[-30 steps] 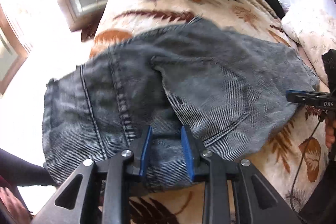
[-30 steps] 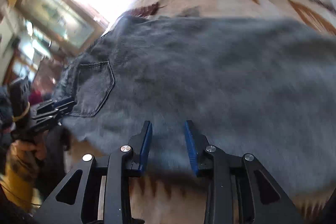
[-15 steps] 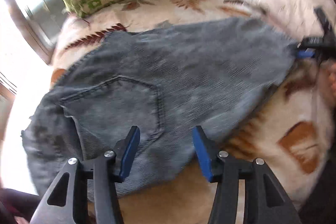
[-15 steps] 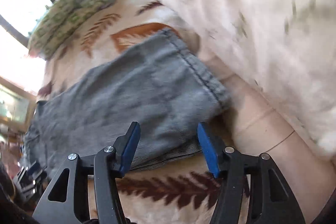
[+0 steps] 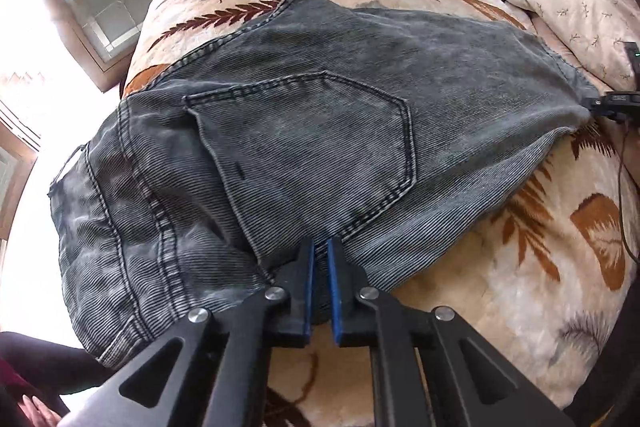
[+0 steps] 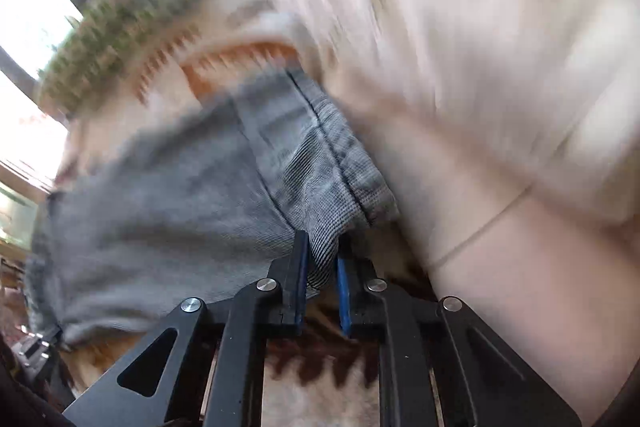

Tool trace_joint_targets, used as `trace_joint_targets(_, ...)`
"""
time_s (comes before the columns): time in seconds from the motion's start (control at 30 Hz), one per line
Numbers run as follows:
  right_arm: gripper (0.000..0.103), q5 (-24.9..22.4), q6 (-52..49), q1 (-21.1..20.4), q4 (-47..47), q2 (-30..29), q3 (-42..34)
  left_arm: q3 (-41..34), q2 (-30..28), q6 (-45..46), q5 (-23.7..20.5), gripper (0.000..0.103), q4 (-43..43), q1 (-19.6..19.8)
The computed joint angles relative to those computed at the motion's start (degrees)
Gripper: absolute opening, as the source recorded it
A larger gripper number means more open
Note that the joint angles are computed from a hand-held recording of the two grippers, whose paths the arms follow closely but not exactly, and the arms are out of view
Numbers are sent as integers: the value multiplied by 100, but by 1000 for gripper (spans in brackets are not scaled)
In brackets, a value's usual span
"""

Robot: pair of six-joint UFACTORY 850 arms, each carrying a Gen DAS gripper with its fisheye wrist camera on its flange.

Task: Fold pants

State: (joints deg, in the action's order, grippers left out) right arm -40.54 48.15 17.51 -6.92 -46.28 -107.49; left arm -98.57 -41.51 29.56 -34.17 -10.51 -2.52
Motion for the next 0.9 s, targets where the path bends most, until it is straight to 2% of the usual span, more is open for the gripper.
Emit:
trace_joint_targets(0.03, 13, -144, 30, 36, -229, -79, -148, -19, -9, 14, -8, 11, -19, 6)
trace_joint_targets(0.07, 21, -371, 27, 80, -472, -171, -326, 2, 19, 2, 7, 11, -28, 8)
trace_joint_targets(0.13, 24, -542, 12, 127, -607, -232, -466, 53, 100, -92, 38, 11, 108, -26)
trace_joint_targets(0.3, 38, -486, 866, 379, -1859, 73, -259, 290, 486, 727, 198, 11, -571, -154)
trace_joint_targets(0.4, 49, -235, 1119, 555, -2563, 146, -213, 41, 381, 1299, -31, 11, -1177, -307)
trace_joint_targets(0.47, 49, 269, 717, 560, -2210, 153, -143, -231, 164, 1387, -231, 11, -1330, -439)
trace_joint_targets(0.5, 49, 375, 276, 531, -1687, 76, -200, -413, -2, 1450, -349, 11, -1410, -518)
trace_joint_targets(0.57, 49, 467, -386, 460, -755, -99, -298, -625, -237, 1496, -497, 11, -1569, -635)
trace_joint_targets(0.63, 49, 274, -730, 396, -290, -254, -409, -835, -482, 1221, -693, 11, -1498, -720)
trace_joint_targets(0.7, 47, 327, -752, 364, -242, -213, -358, -909, -641, 917, -877, 11, -1204, -781)
trace_joint_targets(0.77, 48, 337, -623, 343, -207, -59, -228, -746, -567, 1004, -741, 11, -1248, -791)
trace_joint_targets(0.83, 50, 481, -228, 351, -425, 189, 15, -1031, -672, 695, -1056, 11, -1038, -815)
trace_joint_targets(0.9, 55, 381, 277, 410, -879, 333, 131, -1129, -644, 669, -965, 11, -1038, -867)
